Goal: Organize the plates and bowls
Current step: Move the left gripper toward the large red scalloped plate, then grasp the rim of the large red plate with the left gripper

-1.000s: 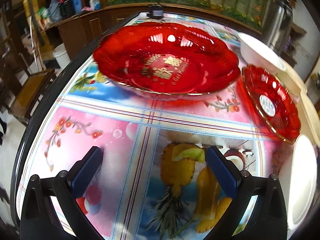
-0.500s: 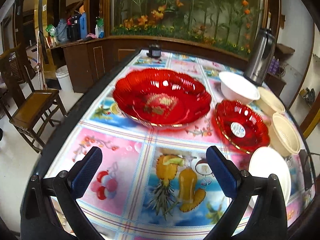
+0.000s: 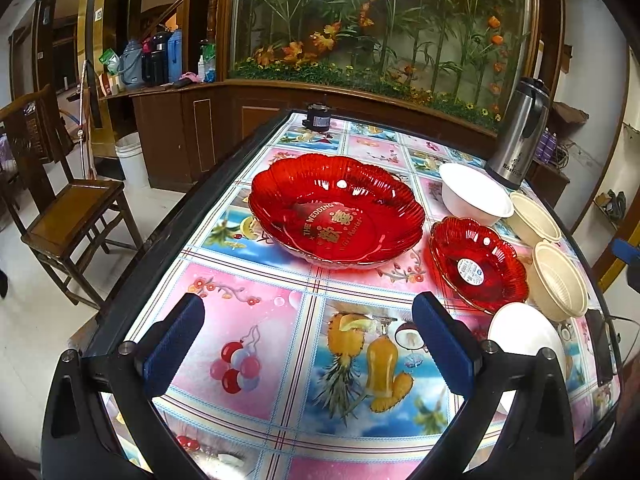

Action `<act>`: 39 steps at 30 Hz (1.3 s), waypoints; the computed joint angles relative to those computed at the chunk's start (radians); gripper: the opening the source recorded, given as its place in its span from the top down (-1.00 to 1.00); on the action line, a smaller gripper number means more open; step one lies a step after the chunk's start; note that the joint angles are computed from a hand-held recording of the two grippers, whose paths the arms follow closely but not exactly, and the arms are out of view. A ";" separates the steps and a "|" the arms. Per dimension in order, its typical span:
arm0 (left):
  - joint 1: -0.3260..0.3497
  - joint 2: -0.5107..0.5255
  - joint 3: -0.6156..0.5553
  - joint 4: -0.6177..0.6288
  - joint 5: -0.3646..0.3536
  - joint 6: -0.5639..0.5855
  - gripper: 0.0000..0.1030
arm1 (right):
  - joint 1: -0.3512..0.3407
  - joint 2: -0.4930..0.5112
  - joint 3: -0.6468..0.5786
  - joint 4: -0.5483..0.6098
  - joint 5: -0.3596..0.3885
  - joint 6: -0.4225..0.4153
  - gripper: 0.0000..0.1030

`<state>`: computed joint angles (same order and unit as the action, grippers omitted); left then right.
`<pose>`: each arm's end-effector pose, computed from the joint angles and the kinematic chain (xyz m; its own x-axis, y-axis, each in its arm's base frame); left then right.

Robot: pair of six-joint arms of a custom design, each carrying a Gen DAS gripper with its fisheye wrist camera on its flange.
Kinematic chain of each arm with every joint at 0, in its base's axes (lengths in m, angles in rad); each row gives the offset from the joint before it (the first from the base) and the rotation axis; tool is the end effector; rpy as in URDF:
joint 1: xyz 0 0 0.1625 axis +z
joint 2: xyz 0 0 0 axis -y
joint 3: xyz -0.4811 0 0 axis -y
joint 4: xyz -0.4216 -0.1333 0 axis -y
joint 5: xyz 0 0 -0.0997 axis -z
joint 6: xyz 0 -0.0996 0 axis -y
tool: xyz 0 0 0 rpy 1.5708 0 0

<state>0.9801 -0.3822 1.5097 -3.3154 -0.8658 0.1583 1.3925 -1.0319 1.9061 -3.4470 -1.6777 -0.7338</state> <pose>-0.2547 -0.7351 -0.0431 -0.7593 0.2181 -0.6131 0.5812 0.6511 -0.4881 0.0046 -0.6659 0.2827 -0.7788 -0.1583 0.6069 -0.5737 0.5710 -0.5872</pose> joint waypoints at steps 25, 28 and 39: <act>0.075 -0.011 -0.184 0.342 -0.041 -0.135 -0.94 | 0.051 0.135 -0.296 0.405 -0.045 0.189 -0.61; 0.088 0.007 -0.245 0.392 -0.042 -0.153 -0.81 | 0.057 0.168 -0.376 0.510 -0.061 0.220 -0.51; 0.123 0.062 -0.398 0.540 -0.049 -0.198 -0.42 | 0.071 0.322 -0.659 0.706 -0.205 0.263 -0.38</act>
